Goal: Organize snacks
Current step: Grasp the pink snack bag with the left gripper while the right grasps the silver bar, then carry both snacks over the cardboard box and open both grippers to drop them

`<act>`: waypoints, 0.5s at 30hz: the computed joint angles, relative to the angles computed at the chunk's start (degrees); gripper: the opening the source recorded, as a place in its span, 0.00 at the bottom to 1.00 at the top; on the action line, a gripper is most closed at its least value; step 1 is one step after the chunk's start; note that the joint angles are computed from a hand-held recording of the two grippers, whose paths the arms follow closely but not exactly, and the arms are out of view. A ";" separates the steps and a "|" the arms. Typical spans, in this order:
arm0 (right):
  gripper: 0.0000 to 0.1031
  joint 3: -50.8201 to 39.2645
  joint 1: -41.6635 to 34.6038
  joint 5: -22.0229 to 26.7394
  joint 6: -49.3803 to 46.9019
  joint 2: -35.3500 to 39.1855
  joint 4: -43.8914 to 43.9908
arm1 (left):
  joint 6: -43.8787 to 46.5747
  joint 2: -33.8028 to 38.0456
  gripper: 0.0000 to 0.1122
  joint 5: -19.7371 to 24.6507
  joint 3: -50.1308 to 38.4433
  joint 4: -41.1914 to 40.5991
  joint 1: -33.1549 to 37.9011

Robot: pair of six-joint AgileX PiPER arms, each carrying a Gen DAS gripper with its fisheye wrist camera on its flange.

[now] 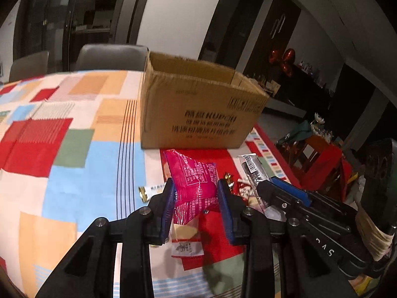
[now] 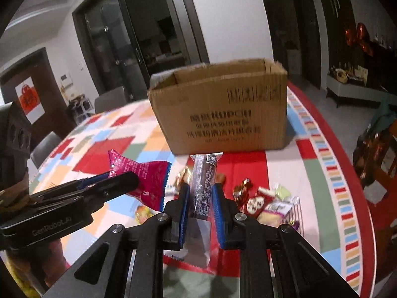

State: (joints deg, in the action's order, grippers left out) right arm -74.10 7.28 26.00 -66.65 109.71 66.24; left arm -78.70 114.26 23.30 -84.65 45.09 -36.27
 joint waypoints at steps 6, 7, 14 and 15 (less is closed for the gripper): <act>0.18 -1.99 -1.11 1.85 -3.26 -0.80 3.94 | 0.88 -1.62 0.29 0.87 -1.31 0.15 -0.05; 0.18 -2.32 -1.17 1.98 -3.92 -0.88 4.78 | 0.90 -1.59 0.29 1.39 -2.01 0.86 -0.06; 0.18 -5.86 -1.82 2.78 -4.46 -0.43 7.97 | 3.84 -0.82 0.28 3.97 -7.32 1.11 0.46; 0.18 -6.92 -1.91 2.93 -4.18 -0.07 8.13 | 4.67 -0.38 0.28 4.48 -8.60 1.09 0.60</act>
